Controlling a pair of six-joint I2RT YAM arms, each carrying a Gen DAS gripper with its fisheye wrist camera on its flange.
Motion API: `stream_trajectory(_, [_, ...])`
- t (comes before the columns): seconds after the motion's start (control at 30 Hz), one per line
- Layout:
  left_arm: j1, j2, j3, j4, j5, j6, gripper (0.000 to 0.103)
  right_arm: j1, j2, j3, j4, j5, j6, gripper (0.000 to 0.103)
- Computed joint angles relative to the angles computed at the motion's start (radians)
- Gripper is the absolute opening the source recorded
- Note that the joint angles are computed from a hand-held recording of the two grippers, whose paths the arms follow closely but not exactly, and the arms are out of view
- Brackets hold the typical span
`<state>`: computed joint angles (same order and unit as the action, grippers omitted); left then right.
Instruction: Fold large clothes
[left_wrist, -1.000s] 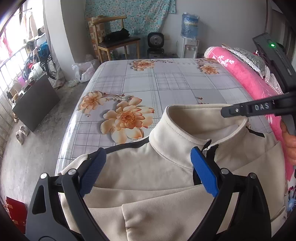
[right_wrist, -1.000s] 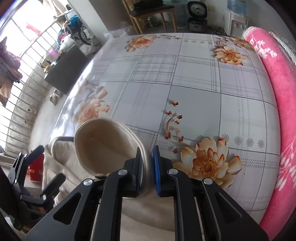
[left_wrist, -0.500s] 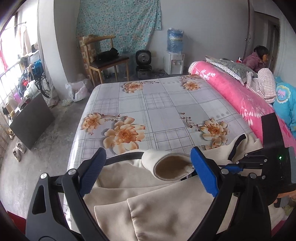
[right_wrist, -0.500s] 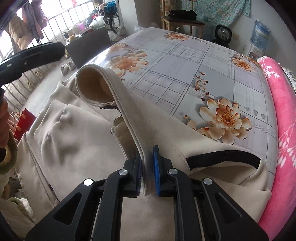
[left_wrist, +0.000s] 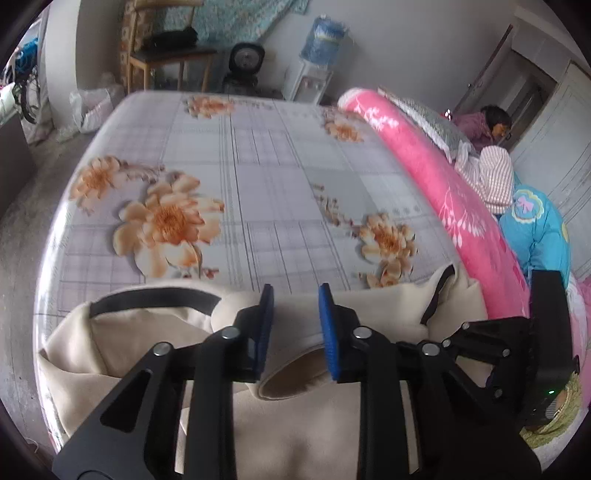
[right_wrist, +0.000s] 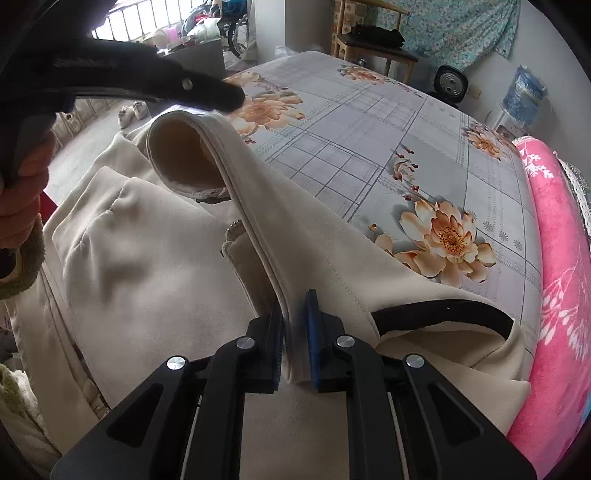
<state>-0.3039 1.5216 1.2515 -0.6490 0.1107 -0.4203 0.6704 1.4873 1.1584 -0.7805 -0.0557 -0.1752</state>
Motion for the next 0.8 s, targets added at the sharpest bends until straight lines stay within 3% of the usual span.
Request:
stream_trajectory(0.1, [0.004, 0.009, -0.059, 0.003, 0.047, 0.02, 0.008, -0.051, -0.052, 0.018, -0.077, -0.072, 0.022, 0.017])
stream_trajectory(0.17, [0.007, -0.018, -0.114, 0.017, 0.07, 0.019, 0.005, -0.148, -0.111, 0.019, -0.132, -0.2, 0.062, 0.033])
stream_trajectory(0.23, [0.012, -0.057, -0.166, 0.032, 0.092, 0.011, 0.004, -0.278, -0.143, 0.018, -0.173, -0.355, 0.111, 0.056])
stream_trajectory(0.33, [0.014, -0.108, -0.204, 0.032, 0.104, 0.016, 0.003, -0.457, -0.057, 0.028, -0.22, -0.62, 0.208, 0.058])
stream_trajectory(0.43, [0.009, -0.125, -0.208, 0.024, 0.102, 0.019, 0.002, -0.507, 0.071, 0.025, -0.173, -0.74, 0.348, 0.058])
stream_trajectory(0.5, [0.003, -0.13, -0.212, 0.024, 0.095, 0.015, 0.002, -0.477, 0.131, 0.041, -0.152, -0.733, 0.385, 0.058])
stream_trajectory(0.57, [-0.007, -0.138, -0.219, 0.029, 0.088, 0.016, 0.002, -0.429, 0.156, 0.068, -0.147, -0.701, 0.392, 0.05])
stream_trajectory(0.63, [-0.018, -0.144, -0.229, 0.034, 0.087, 0.023, 0.002, -0.376, 0.157, 0.121, -0.165, -0.601, 0.386, 0.025])
stream_trajectory(0.7, [-0.029, -0.145, -0.236, 0.034, 0.092, 0.025, 0.002, -0.346, 0.15, 0.179, -0.173, -0.518, 0.352, 0.016])
stream_trajectory(0.8, [-0.04, -0.147, -0.247, 0.052, 0.121, 0.009, 0.002, -0.285, 0.15, 0.241, -0.167, -0.332, 0.229, 0.014])
